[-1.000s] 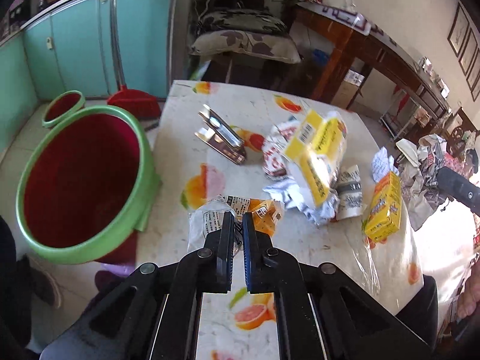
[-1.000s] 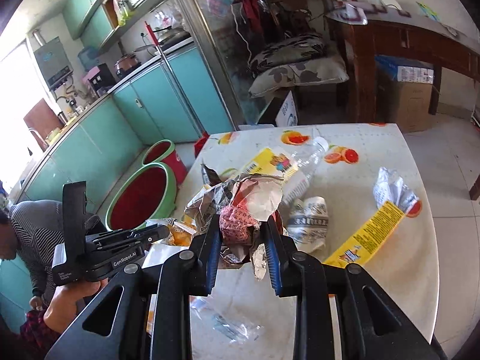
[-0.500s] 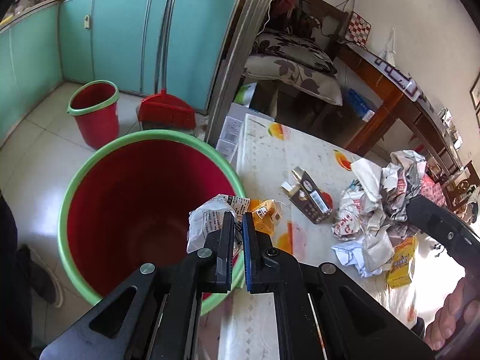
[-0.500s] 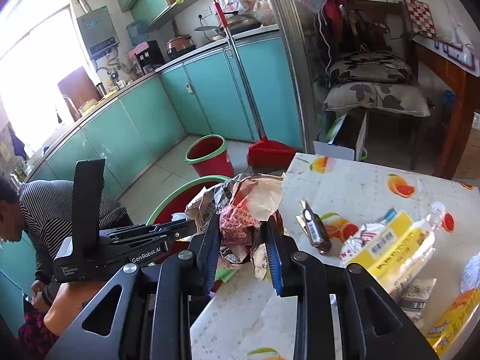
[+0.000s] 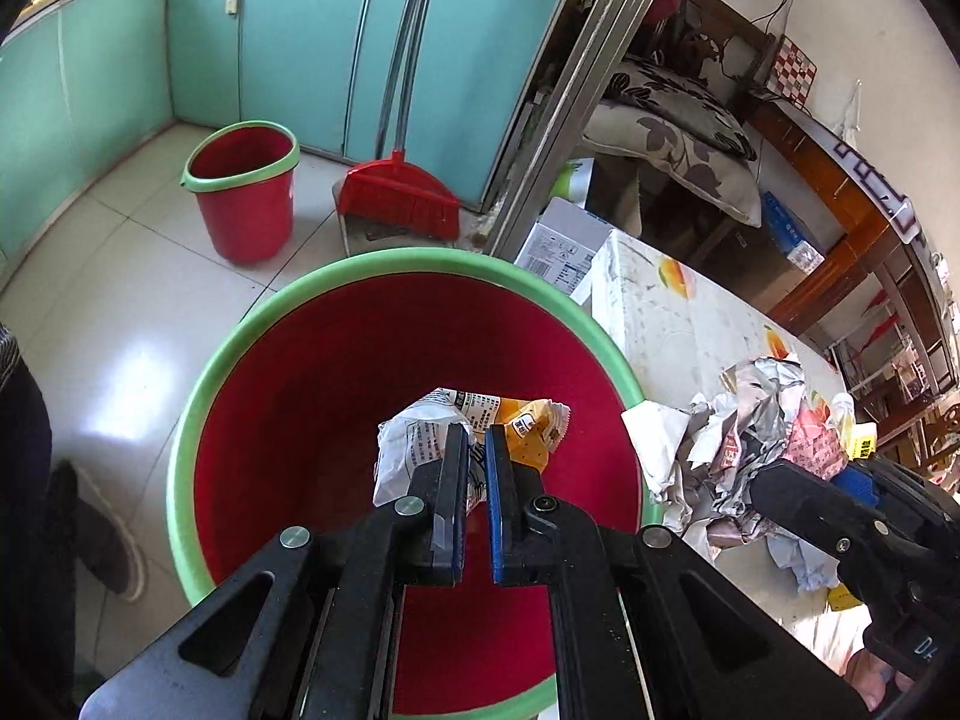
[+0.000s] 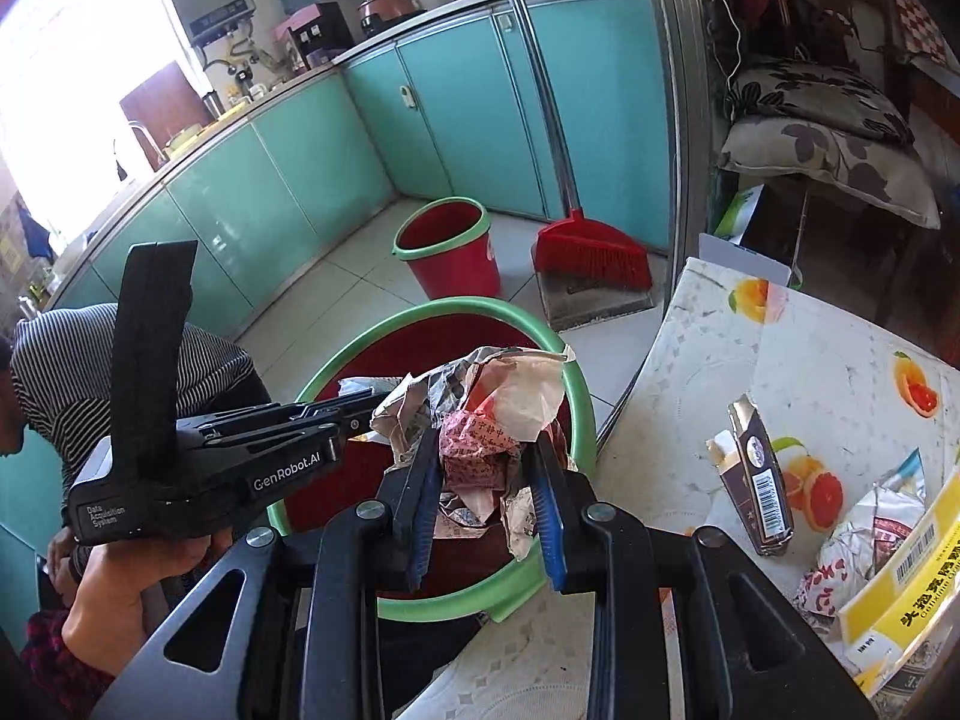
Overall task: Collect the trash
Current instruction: 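Carry both wrappers over the red bin and open both grippers, then grasp the yellow juice carton with the right gripper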
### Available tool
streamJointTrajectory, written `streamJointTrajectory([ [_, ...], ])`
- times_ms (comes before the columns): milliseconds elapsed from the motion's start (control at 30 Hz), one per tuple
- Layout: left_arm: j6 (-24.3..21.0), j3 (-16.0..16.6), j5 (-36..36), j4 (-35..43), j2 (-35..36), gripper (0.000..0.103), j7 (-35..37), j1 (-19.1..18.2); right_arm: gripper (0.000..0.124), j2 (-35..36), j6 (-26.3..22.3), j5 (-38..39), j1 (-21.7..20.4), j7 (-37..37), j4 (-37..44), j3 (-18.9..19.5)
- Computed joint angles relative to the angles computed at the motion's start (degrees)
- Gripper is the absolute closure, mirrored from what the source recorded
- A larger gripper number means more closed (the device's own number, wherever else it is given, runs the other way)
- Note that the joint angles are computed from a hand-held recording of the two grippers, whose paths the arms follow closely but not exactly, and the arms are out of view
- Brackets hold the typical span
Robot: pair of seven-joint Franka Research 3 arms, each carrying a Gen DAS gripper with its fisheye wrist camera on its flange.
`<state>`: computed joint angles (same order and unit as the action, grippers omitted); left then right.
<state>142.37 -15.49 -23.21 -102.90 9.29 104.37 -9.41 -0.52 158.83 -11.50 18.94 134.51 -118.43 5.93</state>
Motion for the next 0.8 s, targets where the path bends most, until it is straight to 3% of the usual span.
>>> streamJointTrajectory([
  [200,-0.84,0.07,1.22,1.12,1.31,0.093,-1.39,0.01,0.093,2.5,-0.95,-0.79,0.53,-1.27,1.71,-0.67],
  [233,-0.93,0.13,1.82,1.46,1.58,0.081,-2.04,-0.08,0.092,2.88,-1.21,-1.16,0.62,-1.22,2.05,-0.86],
  [267,-0.84,0.14,2.34,1.55,1.69,0.063,-2.59,-0.14,0.092,2.67,-1.2,-1.79,0.83,-0.69,1.86,-1.0],
  [333,0.2,0.05,2.98,0.97,1.38,0.041,-3.08,-0.19,0.088,2.61,-0.06,-1.98,0.89,-0.73,1.39,-1.23],
  [433,1.11,0.39,6.05,0.7,1.13,0.027,-5.35,-0.79,0.08,2.02,0.23,-5.03,1.04,1.89,0.88,-1.43],
  [533,1.98,0.76,8.98,0.35,0.77,0.024,-7.63,-1.09,0.068,1.53,2.07,-5.04,0.83,1.19,0.04,-1.23],
  [800,4.17,1.45,15.14,-0.73,-0.68,0.024,-12.79,-1.48,0.068,-1.13,2.84,-11.42,-0.2,7.11,-1.65,-0.27],
])
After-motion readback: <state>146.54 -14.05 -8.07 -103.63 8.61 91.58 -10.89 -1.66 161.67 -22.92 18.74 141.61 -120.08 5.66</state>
